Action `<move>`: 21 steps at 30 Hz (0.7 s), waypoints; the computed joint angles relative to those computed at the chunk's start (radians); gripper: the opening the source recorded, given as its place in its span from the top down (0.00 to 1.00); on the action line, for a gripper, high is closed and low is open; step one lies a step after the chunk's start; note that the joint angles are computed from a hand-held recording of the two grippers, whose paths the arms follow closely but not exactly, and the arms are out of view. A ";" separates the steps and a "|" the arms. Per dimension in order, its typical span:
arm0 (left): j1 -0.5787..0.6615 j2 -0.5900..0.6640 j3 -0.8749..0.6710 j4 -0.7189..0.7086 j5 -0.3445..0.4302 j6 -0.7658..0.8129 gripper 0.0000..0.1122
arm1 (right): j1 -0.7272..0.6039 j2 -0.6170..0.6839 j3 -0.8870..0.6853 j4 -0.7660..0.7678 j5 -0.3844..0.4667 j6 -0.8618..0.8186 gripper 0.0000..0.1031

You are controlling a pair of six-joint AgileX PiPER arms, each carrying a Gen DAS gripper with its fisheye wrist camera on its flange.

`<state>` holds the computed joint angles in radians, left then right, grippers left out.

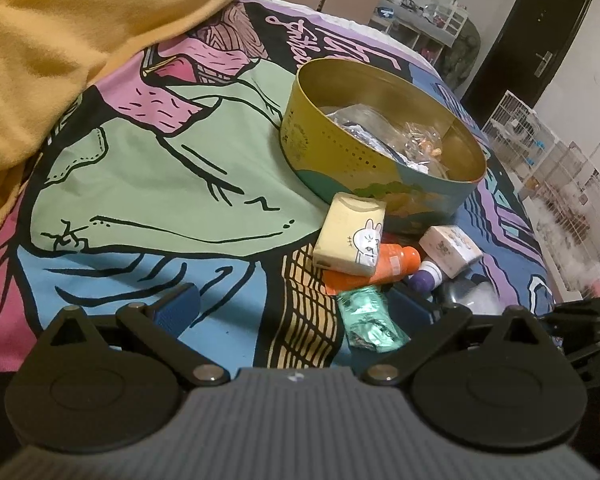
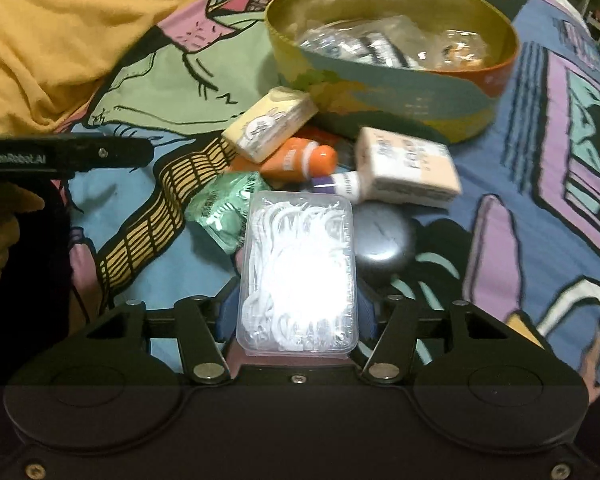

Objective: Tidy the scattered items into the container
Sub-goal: 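Carry the floss box over the gold tin and open the right tool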

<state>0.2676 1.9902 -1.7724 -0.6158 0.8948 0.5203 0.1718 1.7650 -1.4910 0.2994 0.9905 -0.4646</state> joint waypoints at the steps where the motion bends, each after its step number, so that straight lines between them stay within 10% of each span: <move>1: -0.001 0.000 0.000 0.001 0.000 0.001 0.08 | -0.010 -0.008 -0.003 0.003 0.011 -0.005 0.47; 21: -0.010 0.001 0.014 -0.036 0.030 0.056 0.08 | -0.106 0.054 -0.366 0.005 0.196 0.064 0.47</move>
